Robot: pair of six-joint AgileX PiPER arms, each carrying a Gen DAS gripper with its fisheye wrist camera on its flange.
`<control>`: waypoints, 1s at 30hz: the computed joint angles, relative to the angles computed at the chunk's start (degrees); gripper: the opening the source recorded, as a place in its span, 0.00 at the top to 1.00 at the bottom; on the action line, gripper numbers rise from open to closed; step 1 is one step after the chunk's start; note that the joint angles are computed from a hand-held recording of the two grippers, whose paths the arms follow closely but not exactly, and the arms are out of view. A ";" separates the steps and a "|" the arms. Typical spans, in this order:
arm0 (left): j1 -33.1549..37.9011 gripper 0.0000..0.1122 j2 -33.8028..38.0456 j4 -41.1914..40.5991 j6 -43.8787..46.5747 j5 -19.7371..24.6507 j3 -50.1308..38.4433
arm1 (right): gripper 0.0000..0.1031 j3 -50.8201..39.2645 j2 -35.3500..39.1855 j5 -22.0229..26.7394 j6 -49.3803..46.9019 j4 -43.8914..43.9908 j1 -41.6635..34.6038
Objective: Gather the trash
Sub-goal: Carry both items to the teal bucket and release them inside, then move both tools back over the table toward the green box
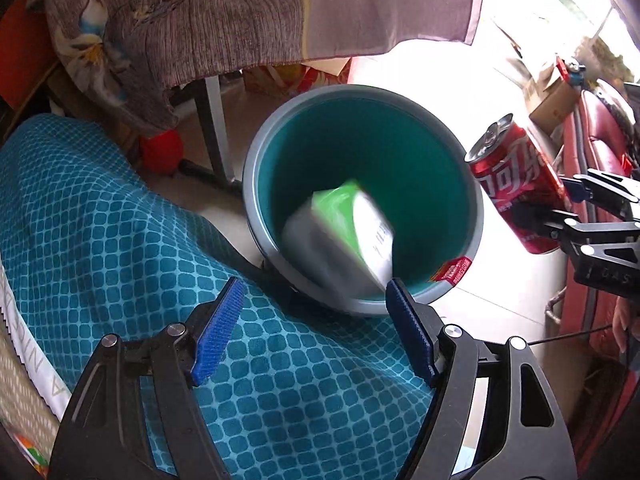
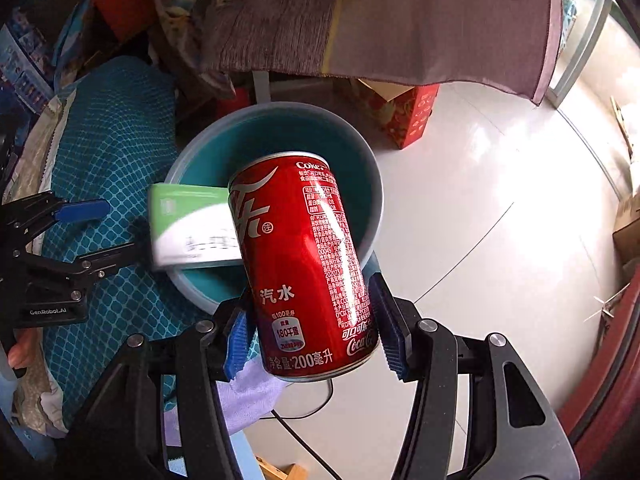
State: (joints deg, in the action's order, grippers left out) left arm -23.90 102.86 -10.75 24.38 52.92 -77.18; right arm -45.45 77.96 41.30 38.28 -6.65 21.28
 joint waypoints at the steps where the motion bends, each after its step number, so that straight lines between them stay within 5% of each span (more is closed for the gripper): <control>1: 0.25 0.34 -0.19 -0.05 0.34 -0.15 0.27 | 0.50 0.05 0.41 -0.36 -0.47 0.42 -0.27; 6: 2.00 0.32 -2.08 -0.24 -0.13 0.04 1.75 | 0.50 -0.44 1.48 -0.44 -1.54 1.35 -0.22; 10: 3.72 0.16 -5.41 -0.18 -0.62 -2.00 4.57 | 0.49 -2.16 4.03 -0.46 -2.08 2.18 0.13; 15: 6.57 0.15 -8.46 -1.75 1.27 -1.43 6.68 | 0.30 -5.21 6.49 0.43 -0.70 1.49 0.91; 30: 16.64 0.15 -19.37 -5.83 9.56 0.29 15.11 | 0.25 -12.75 6.04 10.98 6.72 -1.96 11.41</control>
State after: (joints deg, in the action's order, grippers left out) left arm -7.26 83.49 -16.59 33.94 53.21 -62.07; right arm -58.20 84.01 52.28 45.00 -8.61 32.69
